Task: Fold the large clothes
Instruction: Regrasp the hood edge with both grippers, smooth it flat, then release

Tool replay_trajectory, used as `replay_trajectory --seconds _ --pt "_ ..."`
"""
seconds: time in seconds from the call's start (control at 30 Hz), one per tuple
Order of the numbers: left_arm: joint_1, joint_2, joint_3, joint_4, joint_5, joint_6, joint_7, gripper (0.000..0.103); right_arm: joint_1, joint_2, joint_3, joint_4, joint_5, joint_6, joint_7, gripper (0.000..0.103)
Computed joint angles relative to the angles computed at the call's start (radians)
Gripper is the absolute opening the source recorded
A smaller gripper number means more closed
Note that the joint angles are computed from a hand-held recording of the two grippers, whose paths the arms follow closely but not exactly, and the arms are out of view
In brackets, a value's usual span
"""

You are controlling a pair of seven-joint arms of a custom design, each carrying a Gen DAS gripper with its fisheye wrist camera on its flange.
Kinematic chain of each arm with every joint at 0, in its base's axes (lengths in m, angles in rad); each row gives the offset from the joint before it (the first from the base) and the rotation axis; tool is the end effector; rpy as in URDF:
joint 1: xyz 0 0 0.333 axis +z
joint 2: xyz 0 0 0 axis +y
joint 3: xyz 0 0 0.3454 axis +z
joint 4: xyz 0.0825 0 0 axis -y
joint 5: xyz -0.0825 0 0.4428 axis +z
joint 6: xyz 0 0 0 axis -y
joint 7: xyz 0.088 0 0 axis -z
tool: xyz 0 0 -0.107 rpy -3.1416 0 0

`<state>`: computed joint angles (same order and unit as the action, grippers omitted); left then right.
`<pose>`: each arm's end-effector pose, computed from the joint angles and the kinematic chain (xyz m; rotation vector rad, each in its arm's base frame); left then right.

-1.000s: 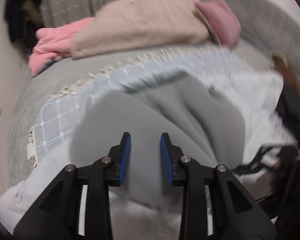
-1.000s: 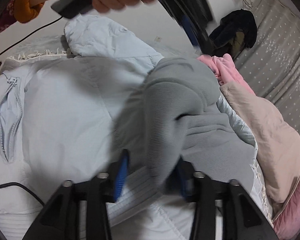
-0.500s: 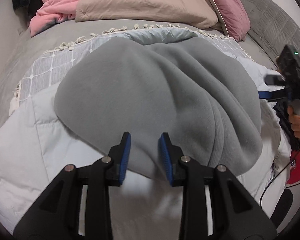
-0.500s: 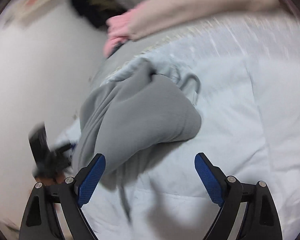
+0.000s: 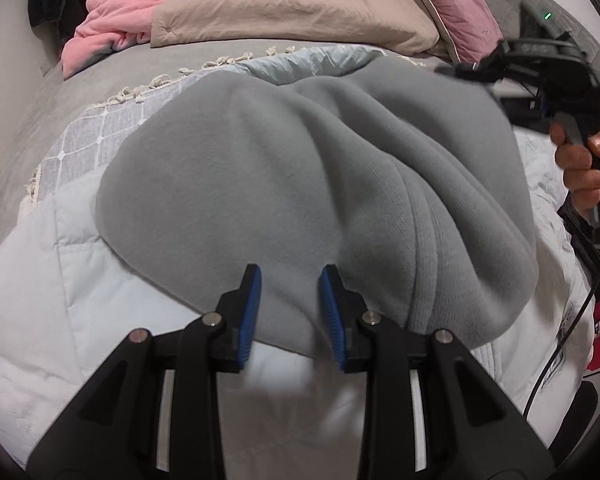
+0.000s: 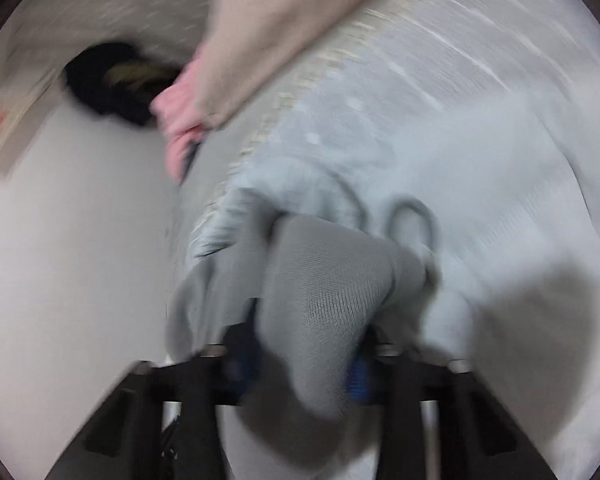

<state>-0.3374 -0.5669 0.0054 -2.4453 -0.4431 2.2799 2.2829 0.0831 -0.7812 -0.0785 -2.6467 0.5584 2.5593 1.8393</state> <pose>0.4265 -0.1576 0.5514 -1.0702 2.7216 -0.8183 0.3992 -0.0093 0.5572 -1.0524 2.0550 0.0152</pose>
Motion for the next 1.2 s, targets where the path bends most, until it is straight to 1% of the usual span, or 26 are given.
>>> replay_trajectory --seconds 0.03,0.07,0.1,0.17,0.2,0.23,0.3,0.33,0.4,0.43,0.47,0.5,0.53,0.57,0.67,0.73,0.77,0.8,0.83,0.87,0.9,0.93,0.97,1.03,1.1,1.2 --pt "-0.002 -0.005 -0.001 -0.011 -0.006 0.011 0.001 0.033 0.022 -0.012 -0.005 -0.001 -0.032 0.043 -0.088 0.024" --pt "-0.003 -0.013 -0.004 -0.024 -0.008 0.024 0.000 0.033 0.017 -0.023 0.009 -0.003 -0.087 0.055 -0.172 0.024" --pt "-0.006 -0.021 -0.004 -0.037 -0.009 0.038 0.005 0.033 -0.022 -0.033 0.047 -0.011 -0.138 0.030 -0.188 0.024" --pt "-0.017 -0.039 0.004 -0.059 -0.012 0.057 0.024 0.034 -0.162 0.001 0.193 0.019 -0.377 -0.115 -0.121 0.022" --pt "-0.022 -0.046 0.012 -0.062 -0.013 0.049 0.033 0.035 -0.193 0.024 0.242 0.031 -0.475 -0.184 -0.114 0.022" --pt "-0.021 -0.054 0.018 -0.060 -0.006 0.026 0.035 0.036 -0.189 0.028 0.257 0.021 -0.511 -0.209 -0.127 0.022" --pt "-0.009 -0.061 0.029 -0.042 0.009 -0.026 0.028 0.042 -0.165 0.002 0.259 -0.002 -0.563 -0.187 -0.087 0.022" --pt "0.000 -0.066 0.043 -0.029 0.008 -0.059 0.025 0.045 -0.151 -0.004 0.251 0.001 -0.571 -0.190 -0.076 0.025" --pt "0.018 -0.071 0.066 -0.011 -0.016 -0.081 0.015 0.061 -0.130 -0.016 0.231 0.014 -0.578 -0.227 -0.063 0.028" --pt "0.026 -0.070 0.082 -0.001 -0.040 -0.083 0.012 0.063 -0.122 -0.016 0.217 0.027 -0.573 -0.250 -0.057 0.035" --pt "0.037 -0.058 0.096 0.017 -0.065 -0.087 -0.002 0.065 -0.111 -0.039 0.200 0.026 -0.561 -0.277 -0.052 0.045" --pt "0.050 -0.039 0.104 0.037 -0.087 -0.091 -0.023 0.065 -0.100 -0.047 0.184 0.035 -0.540 -0.291 -0.045 0.052" --pt "0.065 -0.014 0.107 0.060 -0.109 -0.095 -0.053 0.065 -0.087 -0.064 0.162 0.029 -0.511 -0.290 -0.041 0.062" --pt "0.079 0.016 0.108 0.084 -0.131 -0.103 -0.087 0.065 -0.074 -0.094 0.147 0.018 -0.478 -0.291 -0.029 0.066" --pt "0.118 0.097 0.077 0.131 -0.164 -0.114 -0.176 0.065 -0.045 -0.176 0.085 -0.021 -0.340 -0.277 0.019 0.070" --pt "0.137 0.147 0.053 0.153 -0.180 -0.119 -0.235 0.065 -0.048 -0.177 0.067 -0.036 -0.256 -0.259 0.076 0.070" --pt "0.144 0.165 0.041 0.156 -0.193 -0.118 -0.263 0.058 -0.061 -0.169 0.070 -0.041 -0.233 -0.257 0.113 0.070" --pt "0.148 0.179 0.034 0.156 -0.212 -0.115 -0.280 0.038 -0.073 -0.153 0.074 -0.044 -0.214 -0.245 0.148 0.070" --pt "0.147 0.190 0.032 0.156 -0.242 -0.118 -0.282 0.027 -0.076 -0.145 0.077 -0.051 -0.196 -0.230 0.172 0.070" --pt "0.148 0.187 0.026 0.146 -0.266 -0.098 -0.274 0.012 -0.071 -0.142 0.075 -0.066 -0.177 -0.202 0.184 0.066" --pt "0.147 0.172 0.014 0.125 -0.285 -0.051 -0.255 0.010 -0.069 -0.153 0.068 -0.084 -0.172 -0.186 0.178 0.057" --pt "0.146 0.146 0.003 0.095 -0.293 0.010 -0.233 0.010 -0.073 -0.151 0.075 -0.089 -0.183 -0.178 0.174 0.020" --pt "0.154 0.133 -0.007 0.079 -0.268 0.030 -0.257 0.010 -0.082 -0.150 0.088 -0.094 -0.202 -0.167 0.170 0.010" --pt "0.166 0.144 -0.005 0.065 -0.233 0.008 -0.340 0.010 -0.105 -0.154 0.120 -0.106 -0.258 -0.169 0.166 0.010" --pt "0.165 0.157 -0.005 0.054 -0.216 -0.003 -0.365 0.011 -0.116 -0.127 0.147 -0.103 -0.310 -0.197 0.172 0.010" --pt "0.158 0.096 -0.028 0.015 -0.153 0.068 -0.359 0.015 -0.139 -0.133 0.217 -0.073 -0.407 -0.248 0.226 0.012"
